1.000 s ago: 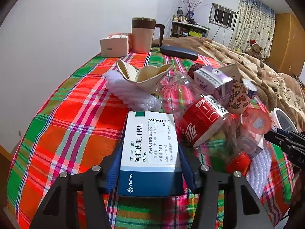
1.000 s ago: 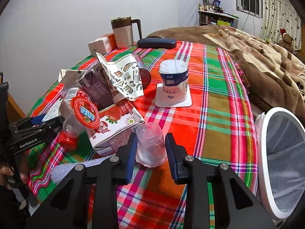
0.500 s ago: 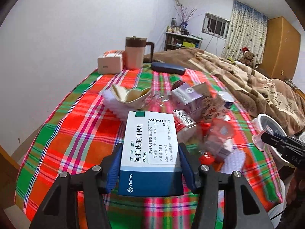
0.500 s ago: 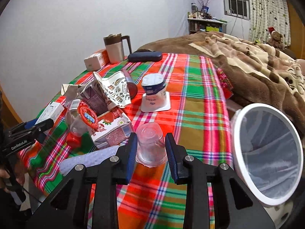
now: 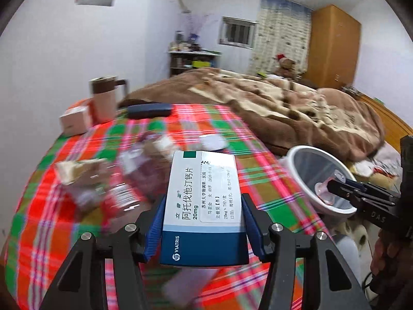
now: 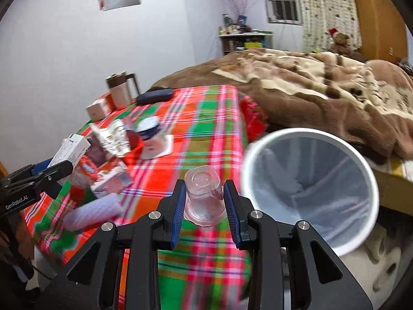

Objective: Collect trash
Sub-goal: 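Carry the box and cup over the mesh bin and open both tools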

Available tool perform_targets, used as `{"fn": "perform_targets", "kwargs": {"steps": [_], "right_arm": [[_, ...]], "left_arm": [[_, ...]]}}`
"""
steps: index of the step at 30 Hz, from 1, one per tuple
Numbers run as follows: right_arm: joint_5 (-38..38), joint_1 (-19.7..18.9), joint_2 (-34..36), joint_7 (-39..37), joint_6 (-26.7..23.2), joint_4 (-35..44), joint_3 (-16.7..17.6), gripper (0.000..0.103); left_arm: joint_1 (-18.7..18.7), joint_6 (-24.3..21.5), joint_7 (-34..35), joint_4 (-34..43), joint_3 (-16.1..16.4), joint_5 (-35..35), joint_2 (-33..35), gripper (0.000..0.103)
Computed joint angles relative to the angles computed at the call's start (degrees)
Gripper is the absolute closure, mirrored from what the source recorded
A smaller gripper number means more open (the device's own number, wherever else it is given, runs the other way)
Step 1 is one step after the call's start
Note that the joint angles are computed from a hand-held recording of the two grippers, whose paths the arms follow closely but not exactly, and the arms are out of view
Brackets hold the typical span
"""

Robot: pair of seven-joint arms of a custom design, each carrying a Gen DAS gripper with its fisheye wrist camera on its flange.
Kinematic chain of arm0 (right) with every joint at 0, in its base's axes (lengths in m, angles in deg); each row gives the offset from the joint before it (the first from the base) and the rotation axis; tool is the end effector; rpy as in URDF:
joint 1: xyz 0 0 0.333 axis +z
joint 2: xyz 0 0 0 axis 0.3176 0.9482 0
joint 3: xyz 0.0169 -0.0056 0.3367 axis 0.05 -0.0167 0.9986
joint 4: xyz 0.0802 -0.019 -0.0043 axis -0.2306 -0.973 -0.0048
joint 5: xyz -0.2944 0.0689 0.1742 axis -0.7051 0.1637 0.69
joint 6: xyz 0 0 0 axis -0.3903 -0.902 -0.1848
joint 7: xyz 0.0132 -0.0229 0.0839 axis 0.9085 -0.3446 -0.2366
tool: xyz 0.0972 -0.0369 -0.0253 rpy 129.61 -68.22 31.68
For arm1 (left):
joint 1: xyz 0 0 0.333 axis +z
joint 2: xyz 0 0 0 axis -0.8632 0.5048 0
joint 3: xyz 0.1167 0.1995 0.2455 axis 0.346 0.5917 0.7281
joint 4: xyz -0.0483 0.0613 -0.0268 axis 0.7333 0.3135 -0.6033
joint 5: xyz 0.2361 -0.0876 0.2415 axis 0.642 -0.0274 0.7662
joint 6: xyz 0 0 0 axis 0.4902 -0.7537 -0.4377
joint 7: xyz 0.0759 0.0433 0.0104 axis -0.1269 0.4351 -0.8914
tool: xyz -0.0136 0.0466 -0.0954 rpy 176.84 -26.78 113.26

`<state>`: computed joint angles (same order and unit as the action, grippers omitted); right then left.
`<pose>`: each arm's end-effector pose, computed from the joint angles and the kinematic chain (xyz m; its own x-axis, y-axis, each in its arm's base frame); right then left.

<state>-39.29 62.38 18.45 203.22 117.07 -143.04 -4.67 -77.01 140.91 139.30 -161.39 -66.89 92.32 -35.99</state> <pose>0.4705 0.4786 0.4982 0.0341 -0.9855 -0.1664 -0.6599 0.1028 -0.7443 0.5172 -0.2527 0.5072 -0.3118 -0.9444 0.1040 -0.6192 0.1189 -0.7762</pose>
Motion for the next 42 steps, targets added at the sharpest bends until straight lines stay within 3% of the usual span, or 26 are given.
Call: {"fn": "perform_targets", "kwargs": {"steps": [2, 5, 11, 19, 33, 38, 40, 41, 42], "right_arm": [[-0.7, 0.0, -1.5, 2.1, -0.5, -2.2, -0.5, 0.072], [-1.7, -0.8, -3.2, 4.8, -1.4, -4.9, -0.3, 0.072], [-3.3, -3.3, -5.5, 8.4, -2.4, -8.9, 1.0, 0.072], [-3.3, -6.1, -7.8, 10.1, -2.9, -12.9, 2.8, 0.072], [-1.2, -8.5, -9.6, 10.3, -3.0, -16.3, 4.0, 0.071], [-1.1, -8.7, -9.5, 10.5, -3.2, -16.4, 4.1, 0.07], [-1.5, -8.7, -9.6, 11.0, -3.3, -16.4, 4.0, 0.062], [-1.7, -8.6, -9.5, 11.2, -3.4, -16.3, 4.1, 0.05], [-1.8, -8.6, -9.6, 11.2, -3.4, -16.3, 4.1, 0.044]], "left_arm": [[2.6, -0.7, 6.4, 2.2, -5.3, -5.7, 2.1, 0.047], [3.8, -2.0, 13.4, 5.8, -9.9, -11.6, 5.2, 0.047], [3.3, -5.7, 23.7, 13.8, -15.2, -18.8, 11.9, 0.047], [-1.5, -11.6, 31.6, 25.2, -15.3, -23.4, 20.2, 0.047], [-5.2, -22.0, 40.5, 41.2, -16.1, -29.4, 30.7, 0.046], [-5.5, -21.7, 42.0, 42.2, -16.2, -31.2, 31.4, 0.039], [-5.5, -21.0, 42.2, 41.8, -16.2, -31.7, 31.1, 0.038], [-5.5, -20.8, 42.2, 41.7, -16.2, -31.9, 31.0, 0.038], [-5.5, -20.4, 42.2, 41.5, -16.1, -32.0, 30.8, 0.037]]}}
